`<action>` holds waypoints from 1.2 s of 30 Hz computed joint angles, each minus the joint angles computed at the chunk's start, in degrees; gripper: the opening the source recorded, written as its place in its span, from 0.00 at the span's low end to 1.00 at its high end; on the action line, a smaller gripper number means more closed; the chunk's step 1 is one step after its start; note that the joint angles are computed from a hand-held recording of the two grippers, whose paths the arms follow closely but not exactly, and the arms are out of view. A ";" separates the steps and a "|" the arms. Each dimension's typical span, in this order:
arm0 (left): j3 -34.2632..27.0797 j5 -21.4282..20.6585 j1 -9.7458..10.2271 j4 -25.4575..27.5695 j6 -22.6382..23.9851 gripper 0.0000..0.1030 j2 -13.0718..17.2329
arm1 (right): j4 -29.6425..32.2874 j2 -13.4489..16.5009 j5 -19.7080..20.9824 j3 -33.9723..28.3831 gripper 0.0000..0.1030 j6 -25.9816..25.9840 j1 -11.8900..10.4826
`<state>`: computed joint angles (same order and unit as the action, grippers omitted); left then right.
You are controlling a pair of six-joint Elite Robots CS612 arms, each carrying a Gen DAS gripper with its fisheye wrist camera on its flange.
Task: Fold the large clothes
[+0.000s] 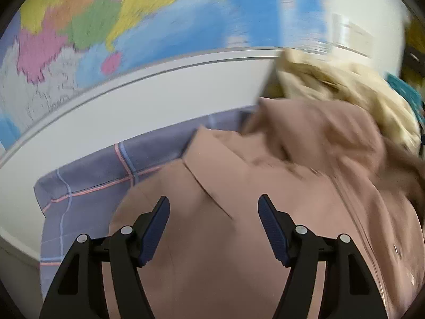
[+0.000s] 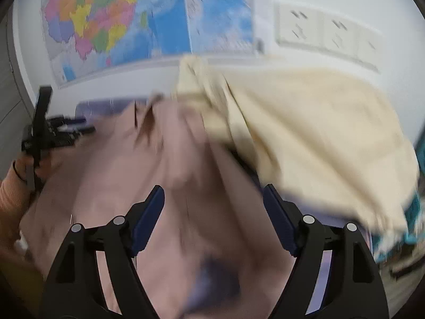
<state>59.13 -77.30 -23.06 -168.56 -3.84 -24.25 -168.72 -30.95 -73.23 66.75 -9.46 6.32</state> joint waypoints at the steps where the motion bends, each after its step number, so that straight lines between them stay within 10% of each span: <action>1: 2.34 -1.09 -0.31 -1.83 1.14 0.65 -1.00 | -0.54 -1.00 -1.45 2.29 0.76 0.76 0.18; 15: 16.42 -9.08 -5.46 -13.11 11.23 0.75 -6.67 | -9.67 -7.44 -1.65 22.45 0.76 8.29 -0.80; 20: 17.06 -9.92 -6.71 -13.50 12.79 0.76 -6.57 | -11.82 -7.80 8.18 23.81 0.75 5.77 -0.61; 26: 17.31 -11.59 -7.23 -13.85 12.46 0.77 -6.53 | -3.50 -5.75 10.99 19.74 0.47 9.07 -0.82; 31: 18.28 -12.10 -7.31 -14.44 12.36 0.78 -6.79 | 0.01 -5.75 10.51 19.32 0.04 8.90 -1.46; 36: 18.29 -13.46 -6.81 -14.06 11.34 0.78 -6.82 | -6.00 -6.80 20.27 21.26 0.02 12.43 -3.46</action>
<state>77.42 -90.76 -29.87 -182.62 7.50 -31.07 -174.72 -37.75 -52.96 88.01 2.97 2.86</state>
